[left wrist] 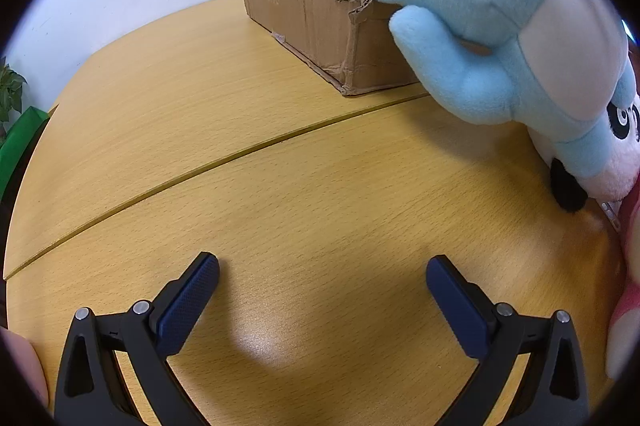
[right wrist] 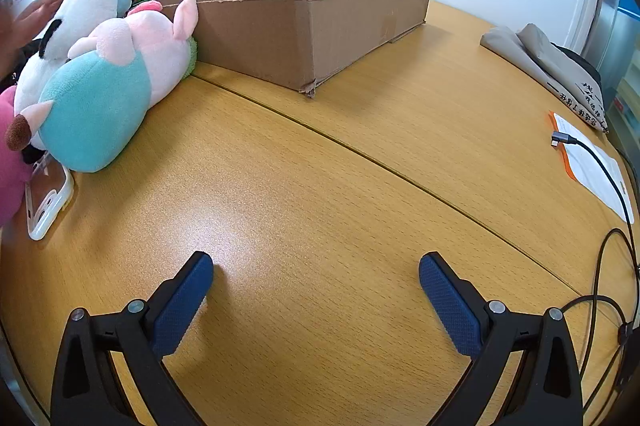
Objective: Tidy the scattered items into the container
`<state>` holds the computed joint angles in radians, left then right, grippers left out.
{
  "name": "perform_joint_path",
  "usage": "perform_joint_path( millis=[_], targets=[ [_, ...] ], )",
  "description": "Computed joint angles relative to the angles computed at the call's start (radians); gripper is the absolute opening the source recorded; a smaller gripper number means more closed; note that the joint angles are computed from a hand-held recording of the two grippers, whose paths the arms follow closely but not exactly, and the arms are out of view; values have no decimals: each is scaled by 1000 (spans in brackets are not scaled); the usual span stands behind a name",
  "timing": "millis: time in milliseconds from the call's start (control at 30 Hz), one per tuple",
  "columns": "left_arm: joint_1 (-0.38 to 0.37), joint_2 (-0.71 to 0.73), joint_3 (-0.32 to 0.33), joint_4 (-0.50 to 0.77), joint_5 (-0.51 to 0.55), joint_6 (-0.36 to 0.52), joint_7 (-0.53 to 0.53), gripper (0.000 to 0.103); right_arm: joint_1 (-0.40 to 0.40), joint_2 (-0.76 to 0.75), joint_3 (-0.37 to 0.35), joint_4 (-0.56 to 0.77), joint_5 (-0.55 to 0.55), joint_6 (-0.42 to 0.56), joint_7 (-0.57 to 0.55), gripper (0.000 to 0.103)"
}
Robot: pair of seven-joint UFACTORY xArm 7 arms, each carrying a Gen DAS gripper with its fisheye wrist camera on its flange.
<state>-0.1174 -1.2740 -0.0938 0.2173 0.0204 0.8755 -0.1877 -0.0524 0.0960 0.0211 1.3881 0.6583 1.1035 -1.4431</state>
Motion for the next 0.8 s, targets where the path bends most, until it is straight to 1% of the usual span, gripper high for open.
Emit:
perform_joint_path(
  millis=[800],
  targets=[
    [-6, 7, -4, 7, 2, 1, -10, 103, -3, 5, 1, 8, 0, 9, -8, 103]
  ],
)
